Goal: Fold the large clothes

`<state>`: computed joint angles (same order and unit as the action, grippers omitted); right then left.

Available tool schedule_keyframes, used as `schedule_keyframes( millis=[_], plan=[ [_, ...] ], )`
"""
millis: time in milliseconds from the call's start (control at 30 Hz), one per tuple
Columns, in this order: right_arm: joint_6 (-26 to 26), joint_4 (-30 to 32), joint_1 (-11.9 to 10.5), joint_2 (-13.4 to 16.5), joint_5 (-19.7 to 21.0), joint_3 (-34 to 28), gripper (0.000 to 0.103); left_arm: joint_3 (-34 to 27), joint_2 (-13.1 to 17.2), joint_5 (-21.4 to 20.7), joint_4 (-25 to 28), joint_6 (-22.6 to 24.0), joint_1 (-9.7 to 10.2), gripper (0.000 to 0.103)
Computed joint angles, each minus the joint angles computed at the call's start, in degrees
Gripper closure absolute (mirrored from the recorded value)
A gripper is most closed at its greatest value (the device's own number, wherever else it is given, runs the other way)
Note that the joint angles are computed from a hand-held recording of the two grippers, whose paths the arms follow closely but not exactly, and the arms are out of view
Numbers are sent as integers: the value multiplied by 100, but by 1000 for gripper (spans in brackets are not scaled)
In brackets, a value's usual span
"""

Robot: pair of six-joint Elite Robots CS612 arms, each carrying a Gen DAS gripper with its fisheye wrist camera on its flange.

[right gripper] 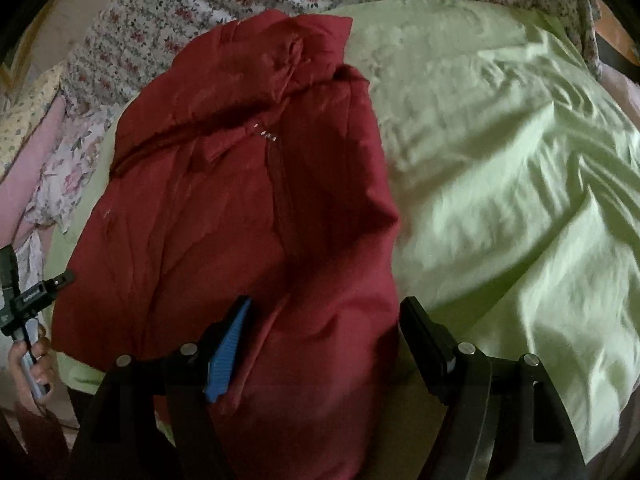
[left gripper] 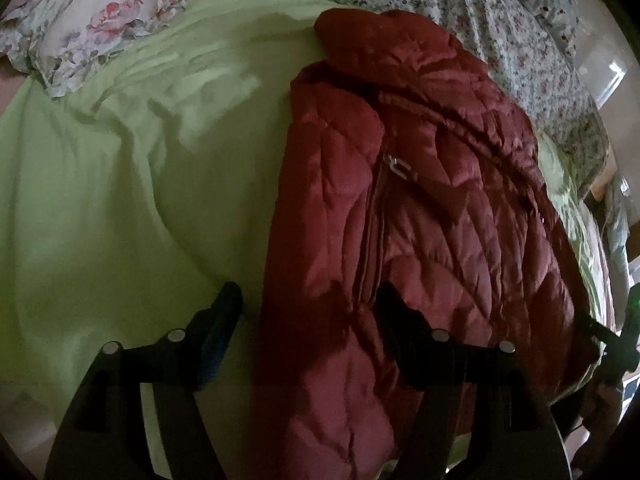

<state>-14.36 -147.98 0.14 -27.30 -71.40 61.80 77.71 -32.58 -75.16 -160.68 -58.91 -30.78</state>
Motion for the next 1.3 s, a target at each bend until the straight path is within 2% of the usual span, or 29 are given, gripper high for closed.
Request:
schedule_keyframes(
  millis=[367, 433, 500, 600, 700, 767, 833, 933, 1100, 1167, 1300],
  plan=[
    [-356, 19, -26, -161, 208, 288, 28, 112, 39, -418, -251, 315, -103, 34],
    [-441, 71, -48, -181, 350, 312, 38, 104, 58, -454, -318, 411, -121, 34],
    [-469, 69, -63, -206, 404, 363, 42, 87, 76, -479, -367, 492, -131, 34],
    [-376, 56, -91, -208, 560, 387, 51, 66, 92, -507, -460, 681, -145, 56],
    [-292, 29, -113, -201, 700, 403, 55, 53, 86, -427, -417, 770, -163, 68],
    [-317, 33, -108, -192, 699, 397, 56, 47, 93, -478, -441, 694, -160, 68],
    [-333, 77, -100, -178, 675, 368, 51, 68, 94, -593, -455, 609, -137, 68],
    [-366, 207, -91, -158, 605, 312, 51, 97, 88, -743, -428, 612, -104, 68],
    [-534, 201, -85, -187, 511, 360, 50, 96, 75, -681, -351, 680, -119, 68],
    [-538, 158, -83, -190, 499, 378, 52, 92, 79, -658, -361, 636, -121, 71],
    [-480, -61, -76, -217, 502, 470, 69, 100, 80, -609, -438, 585, -132, 80]
  ],
)
